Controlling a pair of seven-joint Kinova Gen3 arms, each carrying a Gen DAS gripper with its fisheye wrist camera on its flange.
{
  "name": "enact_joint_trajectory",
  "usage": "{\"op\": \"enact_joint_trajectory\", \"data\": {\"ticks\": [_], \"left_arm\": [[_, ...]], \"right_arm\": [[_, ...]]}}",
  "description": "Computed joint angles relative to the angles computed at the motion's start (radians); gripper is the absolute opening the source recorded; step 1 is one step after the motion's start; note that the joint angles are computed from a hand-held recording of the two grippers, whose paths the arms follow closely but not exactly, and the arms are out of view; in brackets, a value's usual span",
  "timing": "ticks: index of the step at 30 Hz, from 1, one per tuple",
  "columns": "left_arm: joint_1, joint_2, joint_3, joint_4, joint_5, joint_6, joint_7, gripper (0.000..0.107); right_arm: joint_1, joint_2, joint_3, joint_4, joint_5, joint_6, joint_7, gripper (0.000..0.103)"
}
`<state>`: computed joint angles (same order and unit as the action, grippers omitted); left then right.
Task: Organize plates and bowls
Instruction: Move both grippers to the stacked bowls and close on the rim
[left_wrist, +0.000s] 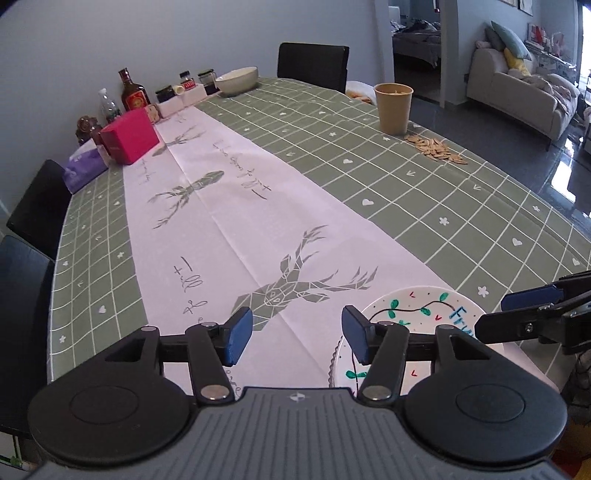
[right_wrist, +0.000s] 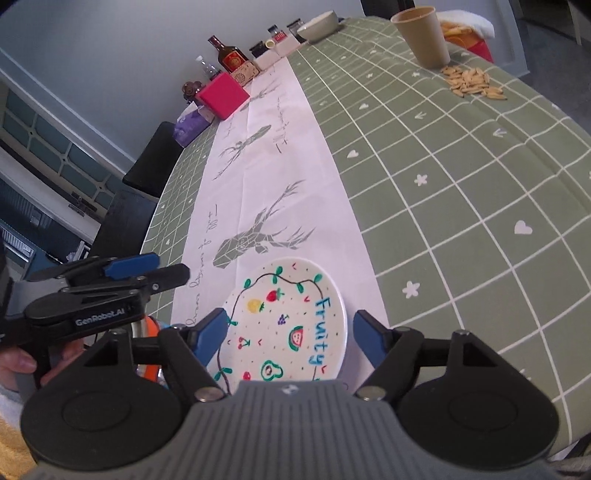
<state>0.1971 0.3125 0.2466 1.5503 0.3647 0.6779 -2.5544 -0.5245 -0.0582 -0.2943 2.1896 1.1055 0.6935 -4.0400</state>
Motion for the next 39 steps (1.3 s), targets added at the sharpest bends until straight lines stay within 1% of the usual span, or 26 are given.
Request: {"op": "enact_joint_trajectory", "data": {"ticks": [1,3,5,7,9,10,12,13,14,16,18,19,20,21,22,23,25,26,27,28,29,30,31,33,36,39], "left_arm": [[0.0,-0.011,-0.004,0.008,0.001,-0.009,0.008,0.066],[-0.013,-0.047,-0.005,0.039,0.014,-0.04,-0.001,0.066],[-0.024,-0.092,-0.012,0.087,0.032,-0.097,-0.008,0.068],[-0.029,-0.129,-0.026,0.125,0.04,-0.147,0.007,0.069],[-0.034,-0.155,-0.041,0.155,0.037,-0.181,0.026,0.07],[-0.038,-0.164,-0.049,0.163,0.035,-0.183,0.038,0.07],[-0.049,-0.174,-0.065,0.162,0.034,-0.161,0.071,0.07],[-0.062,-0.179,-0.071,0.158,0.038,-0.143,0.091,0.07],[-0.062,-0.185,-0.095,0.153,0.053,-0.122,0.095,0.07],[-0.117,-0.199,-0.091,0.154,0.116,-0.089,0.054,0.07],[-0.15,-0.211,-0.11,0.166,0.174,-0.073,0.02,0.07],[-0.153,-0.212,-0.13,0.167,0.19,-0.062,0.018,0.07],[-0.137,-0.208,-0.17,0.161,0.201,-0.044,0.026,0.07],[-0.138,-0.198,-0.191,0.147,0.203,-0.014,0.043,0.07],[-0.153,-0.184,-0.193,0.125,0.194,0.027,0.068,0.07],[-0.183,-0.167,-0.178,0.103,0.177,0.067,0.098,0.07],[-0.275,-0.131,-0.102,0.064,0.146,0.149,0.133,0.07],[-0.314,-0.113,-0.069,0.048,0.139,0.189,0.133,0.07],[-0.337,-0.096,-0.055,0.034,0.141,0.23,0.133,0.07],[-0.341,-0.084,-0.059,0.02,0.141,0.268,0.133,0.07],[-0.328,-0.079,-0.082,0.015,0.146,0.29,0.129,0.07],[-0.299,-0.081,-0.123,0.02,0.161,0.295,0.113,0.07],[-0.28,-0.086,-0.146,0.033,0.168,0.286,0.098,0.07],[-0.279,-0.09,-0.15,0.048,0.18,0.274,0.084,0.071],[-0.288,-0.081,-0.155,0.048,0.218,0.272,0.134,0.071],[-0.279,-0.04,-0.153,-0.004,0.192,0.325,0.198,0.071]], "right_arm": [[-0.004,0.002,-0.004,-0.005,0.001,0.01,0.016,0.075],[-0.006,-0.002,-0.002,-0.008,0.014,-0.005,0.044,0.075],[-0.003,-0.015,-0.003,-0.002,0.065,-0.042,0.036,0.075],[-0.002,-0.012,-0.008,-0.011,0.116,-0.057,0.025,0.075],[0.0,0.005,0.0,-0.042,0.126,-0.083,0.065,0.075],[0.002,0.018,0.007,-0.065,0.117,-0.099,0.105,0.075],[-0.008,0.054,0.013,-0.117,0.116,-0.086,0.146,0.075],[-0.018,0.073,0.014,-0.14,0.133,-0.07,0.143,0.075],[-0.03,0.091,0.02,-0.161,0.153,-0.066,0.138,0.075],[-0.04,0.119,0.039,-0.196,0.153,-0.1,0.177,0.075],[-0.053,0.142,0.056,-0.228,0.125,-0.125,0.244,0.075],[-0.065,0.153,0.063,-0.239,0.123,-0.12,0.255,0.075],[-0.072,0.161,0.071,-0.246,0.116,-0.123,0.267,0.075],[-0.076,0.168,0.08,-0.253,0.106,-0.132,0.286,0.075],[-0.078,0.173,0.09,-0.255,0.099,-0.146,0.295,0.075],[-0.082,0.181,0.1,-0.259,0.094,-0.152,0.289,0.075],[-0.092,0.194,0.118,-0.261,0.093,-0.159,0.25,0.075],[-0.096,0.199,0.127,-0.258,0.104,-0.17,0.225,0.075],[-0.101,0.205,0.134,-0.255,0.118,-0.18,0.199,0.075],[-0.105,0.211,0.139,-0.253,0.13,-0.185,0.185,0.075],[-0.111,0.216,0.141,-0.253,0.135,-0.184,0.18,0.076],[-0.115,0.223,0.141,-0.256,0.127,-0.181,0.19,0.076],[-0.118,0.229,0.14,-0.261,0.107,-0.178,0.208,0.076],[-0.12,0.24,0.151,-0.262,0.09,-0.198,0.208,0.076],[-0.115,0.253,0.178,-0.255,0.069,-0.258,0.173,0.076],[-0.12,0.259,0.211,-0.242,0.076,-0.324,0.137,0.076]]}}
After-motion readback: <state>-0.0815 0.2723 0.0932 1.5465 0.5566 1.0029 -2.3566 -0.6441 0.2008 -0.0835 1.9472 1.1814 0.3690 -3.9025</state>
